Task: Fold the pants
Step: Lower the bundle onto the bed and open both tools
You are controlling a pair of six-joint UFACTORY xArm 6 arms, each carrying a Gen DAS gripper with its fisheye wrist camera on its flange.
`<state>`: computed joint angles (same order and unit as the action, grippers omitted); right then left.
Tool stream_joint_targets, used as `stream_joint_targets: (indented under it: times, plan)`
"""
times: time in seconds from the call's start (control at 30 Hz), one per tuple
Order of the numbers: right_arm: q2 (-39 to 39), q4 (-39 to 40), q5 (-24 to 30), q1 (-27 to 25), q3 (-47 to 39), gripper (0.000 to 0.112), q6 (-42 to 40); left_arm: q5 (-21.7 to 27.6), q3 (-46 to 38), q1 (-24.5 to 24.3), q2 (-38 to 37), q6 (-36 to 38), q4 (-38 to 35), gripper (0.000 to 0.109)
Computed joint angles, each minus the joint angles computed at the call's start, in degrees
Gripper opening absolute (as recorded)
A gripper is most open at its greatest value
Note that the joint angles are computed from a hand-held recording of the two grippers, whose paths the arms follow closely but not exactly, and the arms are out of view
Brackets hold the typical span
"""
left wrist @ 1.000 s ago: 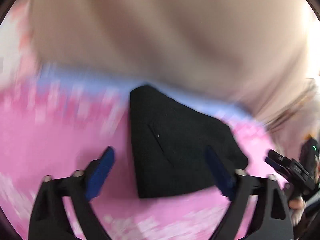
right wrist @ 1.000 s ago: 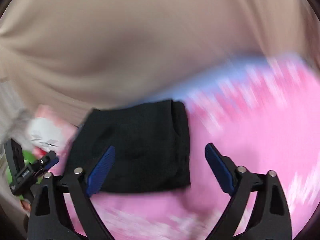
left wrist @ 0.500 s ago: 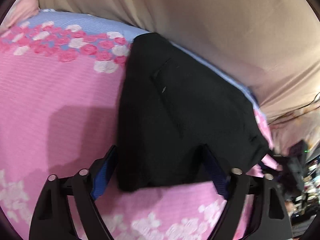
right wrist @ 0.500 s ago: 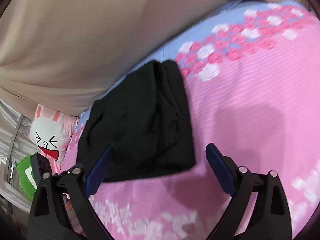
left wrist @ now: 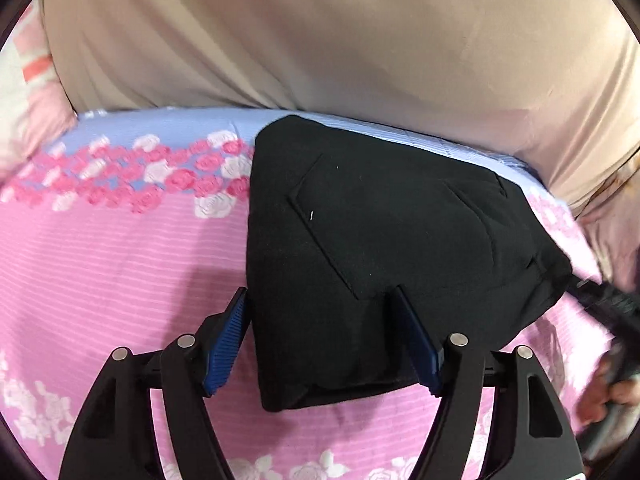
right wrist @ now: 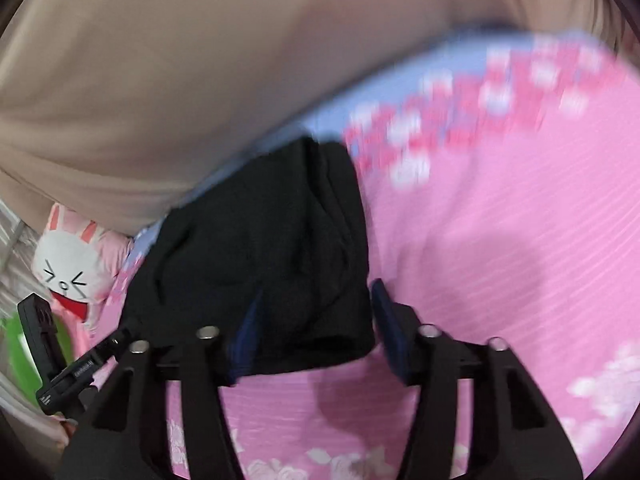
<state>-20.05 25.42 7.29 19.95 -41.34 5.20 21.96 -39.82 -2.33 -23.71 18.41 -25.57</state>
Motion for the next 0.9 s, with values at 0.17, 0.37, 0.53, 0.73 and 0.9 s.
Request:
stream_joint_targets:
  times: [0.17,0.37,0.53,0.73,0.9]
  plan:
    - [2.2,-14.2,1.7,0.3,-3.4,0.024,7.1,-0.4,1.1,0.0,-1.5,-3.0,4.3,0.070]
    - [3.6,-19.3,4.5,-0.3,-3.7,0.023,13.2,0.7,1.3,0.4,-2.7,-3.2,5.1,0.070]
    - [1.9,-18.5,5.5,-0.3,-1.9,0.023,12.4,1.1,2.1,0.4,-4.3,-4.2,6.8,0.070]
    - [-0.1,-18.9,4.4,0.1,-0.2,0.026,12.5,1.4,3.7,0.1,-7.0,-6.7,9.5,0.070]
    - [-5.6,-15.9,2.3,-0.6,3.7,0.056,11.4,2.8,5.6,2.9,-11.0,0.4,-3.1,0.088]
